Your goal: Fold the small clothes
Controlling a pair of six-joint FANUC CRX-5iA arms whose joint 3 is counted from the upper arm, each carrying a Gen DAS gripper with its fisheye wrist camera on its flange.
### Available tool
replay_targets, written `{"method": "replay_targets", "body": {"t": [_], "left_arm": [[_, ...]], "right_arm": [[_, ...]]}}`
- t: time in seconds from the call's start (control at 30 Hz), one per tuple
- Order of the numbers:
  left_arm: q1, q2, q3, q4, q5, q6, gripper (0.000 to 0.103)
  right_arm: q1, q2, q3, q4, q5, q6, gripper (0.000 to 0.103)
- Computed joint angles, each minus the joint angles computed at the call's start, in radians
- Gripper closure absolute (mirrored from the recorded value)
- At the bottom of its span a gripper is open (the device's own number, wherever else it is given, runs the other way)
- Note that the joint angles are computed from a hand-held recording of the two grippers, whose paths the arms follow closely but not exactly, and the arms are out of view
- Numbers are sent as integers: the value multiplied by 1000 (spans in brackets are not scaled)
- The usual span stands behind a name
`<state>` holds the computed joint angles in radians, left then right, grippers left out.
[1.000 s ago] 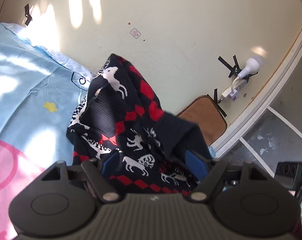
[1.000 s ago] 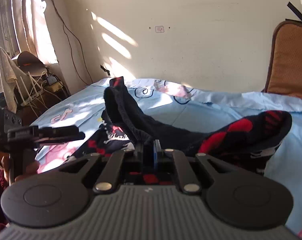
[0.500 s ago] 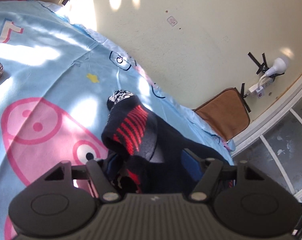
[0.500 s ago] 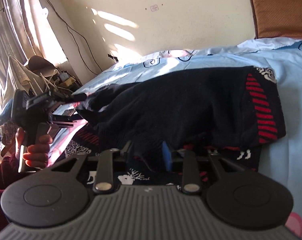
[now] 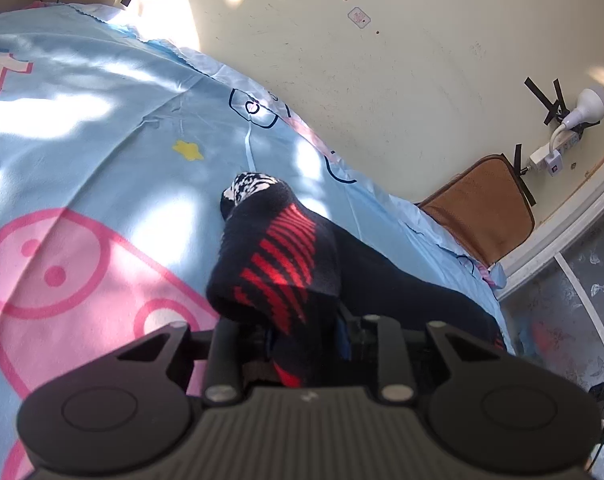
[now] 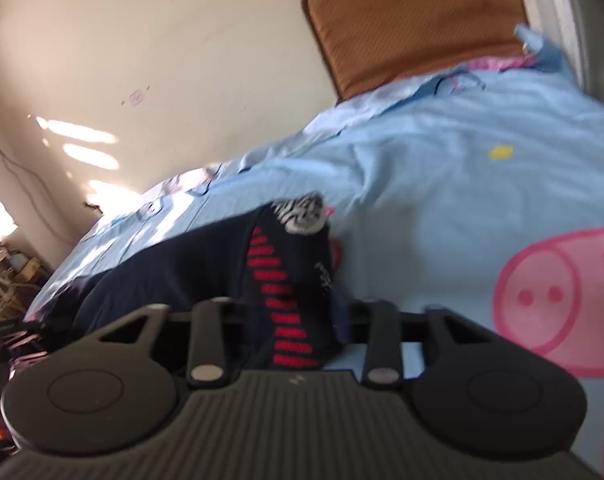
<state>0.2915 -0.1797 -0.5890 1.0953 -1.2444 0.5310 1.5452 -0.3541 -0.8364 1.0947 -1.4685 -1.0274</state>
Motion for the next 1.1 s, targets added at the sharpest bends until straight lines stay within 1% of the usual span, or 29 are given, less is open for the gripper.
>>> {"method": "replay_targets", "body": {"t": [0.07, 0.13, 0.17, 0.2, 0.23, 0.3, 0.33, 0.37, 0.4, 0.43, 0.47, 0.5, 0.53, 0.57, 0.63, 0.67, 0.73, 0.83, 0.87, 0.9, 0.93, 0.97, 1.0, 1.03, 1.07, 1.1], "left_arm": [[-2, 2, 7, -5, 3, 0, 83], [-6, 4, 14, -23, 9, 7, 84], [-9, 5, 19, -40, 13, 12, 85], [-13, 6, 18, -43, 18, 5, 85], [-13, 2, 15, -43, 21, -3, 85], [-6, -3, 22, -60, 13, -2, 83], [6, -4, 31, -72, -9, -6, 81], [22, -11, 37, -81, -31, -22, 73], [42, -24, 36, -83, -49, -51, 67], [62, -37, 32, -80, -62, -81, 54], [88, -55, 26, -68, -76, -124, 48], [120, -71, 19, -47, -94, -167, 47], [140, -77, 18, -32, -108, -182, 47], [152, -77, 22, -21, -117, -183, 46], [151, -81, 27, 7, -93, -168, 44], [139, -83, 31, 13, -61, -161, 44], [108, -79, 44, 12, 1, -132, 44], [62, -43, 74, 30, 37, -107, 45], [44, -30, 84, 37, 42, -112, 46], [27, -25, 89, 43, 52, -127, 46], [9, -22, 93, 43, 69, -140, 46], [-8, -20, 99, 34, 90, -149, 46], [-31, -17, 109, 10, 126, -150, 46], [-46, -15, 118, -13, 157, -147, 46], [-59, -13, 126, -34, 187, -143, 45], [-67, -9, 134, -54, 213, -143, 45]], "right_arm": [[61, 8, -4, 37, -60, -53, 93], [129, 22, 8, 30, -142, -84, 93], [148, 27, 14, 11, -158, -92, 93], [160, 30, 26, -29, -158, -90, 93], [151, 25, 31, -74, -125, -76, 93], [131, 19, 27, -110, -60, -60, 93], [128, 26, 27, -104, -68, -61, 92], [130, 31, 30, -93, -92, -66, 85], [137, 39, 29, -70, -139, -82, 83], [141, 43, 30, -54, -182, -91, 77], [140, 49, 37, -41, -210, -88, 73], [131, 50, 38, -10, -228, -63, 73], [118, 52, 39, 21, -222, -36, 73], [91, 44, 30, 76, -184, 4, 73], [17, 25, 14, 182, -46, 69, 73], [-37, 20, 11, 236, 54, 106, 73], [-135, 35, 29, 304, 223, 187, 73], [-247, 53, 50, 355, 416, 256, 73], [-268, 61, 63, 332, 452, 298, 74], [-275, 83, 91, 261, 449, 368, 75], [-271, 112, 125, 165, 399, 439, 77], [-276, 135, 141, 103, 355, 463, 83], [-289, 125, 120, 83, 346, 435, 95], [-306, 81, 77, 115, 381, 354, 103], [-307, 45, 58, 113, 399, 291, 103], [-283, 25, 47, 122, 366, 253, 102]]}}
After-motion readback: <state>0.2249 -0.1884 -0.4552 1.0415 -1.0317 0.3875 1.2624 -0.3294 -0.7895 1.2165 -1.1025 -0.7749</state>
